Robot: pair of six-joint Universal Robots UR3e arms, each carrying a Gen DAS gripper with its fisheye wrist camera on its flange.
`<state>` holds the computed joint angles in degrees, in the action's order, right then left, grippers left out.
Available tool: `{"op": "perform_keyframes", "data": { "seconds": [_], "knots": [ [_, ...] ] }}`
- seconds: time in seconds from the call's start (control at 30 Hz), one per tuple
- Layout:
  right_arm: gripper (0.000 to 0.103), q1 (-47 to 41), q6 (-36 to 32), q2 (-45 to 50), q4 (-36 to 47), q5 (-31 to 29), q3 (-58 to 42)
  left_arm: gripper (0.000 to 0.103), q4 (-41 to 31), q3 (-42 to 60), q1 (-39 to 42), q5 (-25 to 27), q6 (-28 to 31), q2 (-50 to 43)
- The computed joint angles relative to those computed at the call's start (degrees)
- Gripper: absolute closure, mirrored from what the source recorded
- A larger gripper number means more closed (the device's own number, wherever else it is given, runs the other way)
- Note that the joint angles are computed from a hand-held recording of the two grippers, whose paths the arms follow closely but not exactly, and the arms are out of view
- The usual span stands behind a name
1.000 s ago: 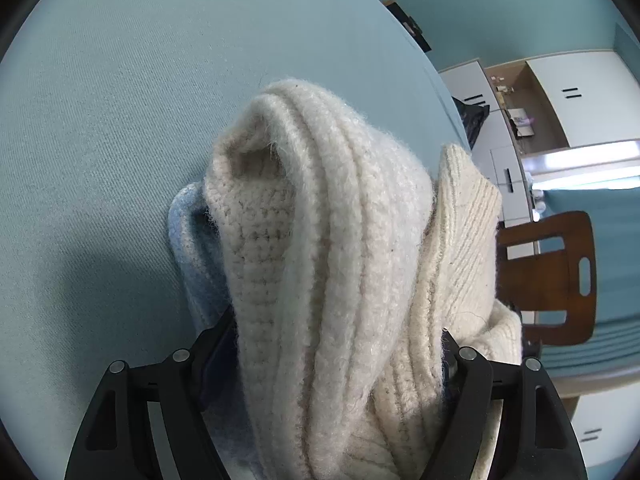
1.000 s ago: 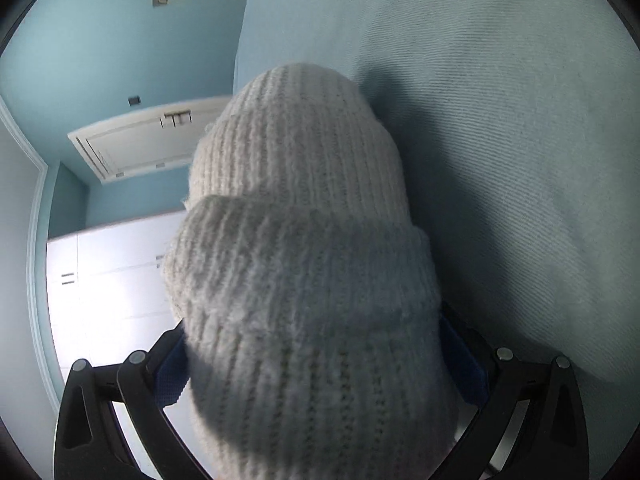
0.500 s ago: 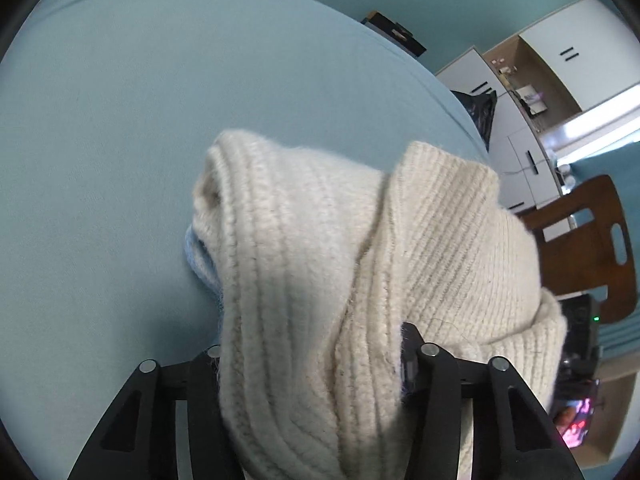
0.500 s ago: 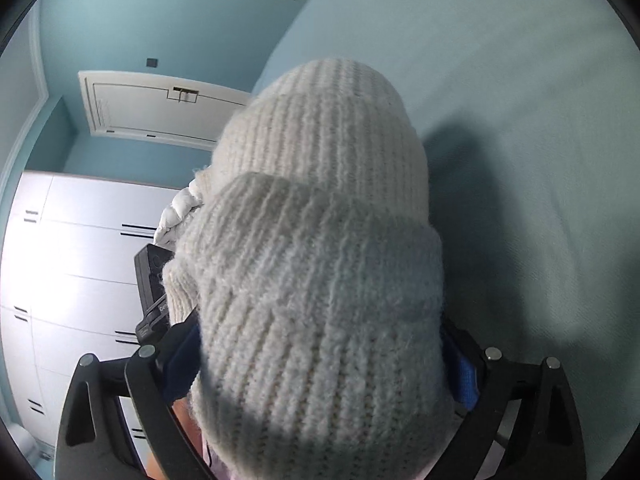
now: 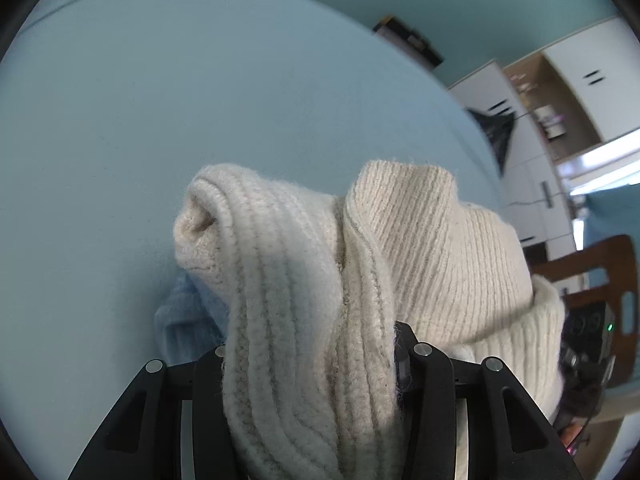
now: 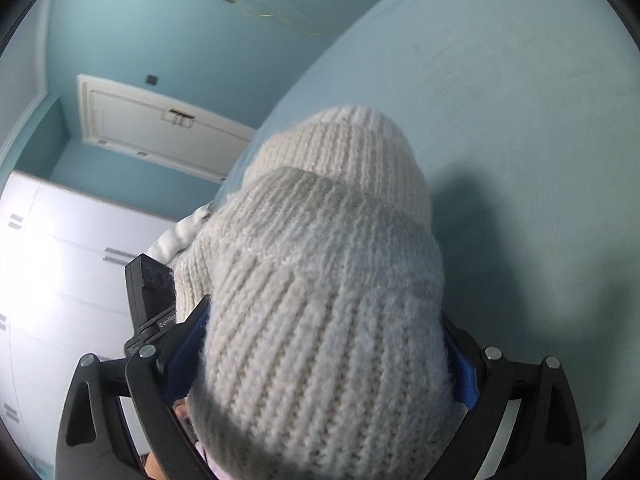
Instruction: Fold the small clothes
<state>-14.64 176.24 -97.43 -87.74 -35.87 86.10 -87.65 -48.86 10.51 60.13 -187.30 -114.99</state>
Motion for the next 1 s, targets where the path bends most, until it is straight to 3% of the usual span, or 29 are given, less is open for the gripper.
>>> {"op": "perform_keyframes", "data": {
  "seconds": [0.07, 0.17, 0.3, 0.43, 0.53, 0.57, 0.67, 0.73, 0.77, 0.83, 0.93, 1.0],
  "knots": [
    [0.008, 1.3, 3.9, 4.3, -6.0, -1.9, 0.7, 0.058, 2.3, 0.2, -0.4, 0.0, -0.6, -1.6],
    [0.006, 0.2, 4.6, 5.3, -12.9, -1.0, 6.8, 0.057, 3.8, -2.2, 0.7, -1.7, -1.2, -1.4],
    [0.002, 1.1, 5.7, 3.7, -12.6, -3.4, 8.7, 0.054, 6.8, -13.1, 4.0, -4.3, 0.6, 4.7],
    [0.001, 3.5, 10.6, 7.5, -7.4, -5.8, -0.1, 0.050, -0.9, -8.0, 5.6, -3.1, 1.9, 4.9],
    [0.001, 1.2, 10.1, 5.2, 2.4, -9.8, -8.8, 0.038, -8.7, -0.7, 4.3, 3.1, 2.1, 5.8],
    [0.001, 1.3, 8.8, 3.9, 5.0, -11.7, -11.1, 0.029, -9.1, 0.1, 3.4, 7.4, 3.0, 7.8],
    [0.001, -0.3, 1.1, -2.8, 14.9, -15.9, -17.1, 0.020, -6.9, -0.7, -0.5, 20.5, 6.4, 14.9],
    [0.001, -3.0, -4.3, -7.7, 22.6, -15.3, -20.0, 0.018, -5.7, -2.3, -4.5, 31.4, 7.0, 20.2],
    [0.001, -5.1, -7.7, -10.3, 28.1, -14.1, -22.2, 0.016, -5.2, -3.6, -5.7, 34.4, 7.0, 22.6],
    [0.001, -7.3, -11.3, -12.5, 35.8, -12.9, -28.6, 0.011, -5.7, -6.8, -7.3, 37.7, 6.9, 29.5],
    [0.001, -10.1, -15.4, -12.2, 46.0, -12.6, -40.2, 0.005, -9.3, -8.5, -8.3, 38.5, 5.7, 38.6],
    [0.001, -12.4, -16.3, -11.9, 52.9, -16.0, -48.8, 0.003, -11.7, -8.7, -9.9, 39.8, 4.3, 43.3]
  ]
}}
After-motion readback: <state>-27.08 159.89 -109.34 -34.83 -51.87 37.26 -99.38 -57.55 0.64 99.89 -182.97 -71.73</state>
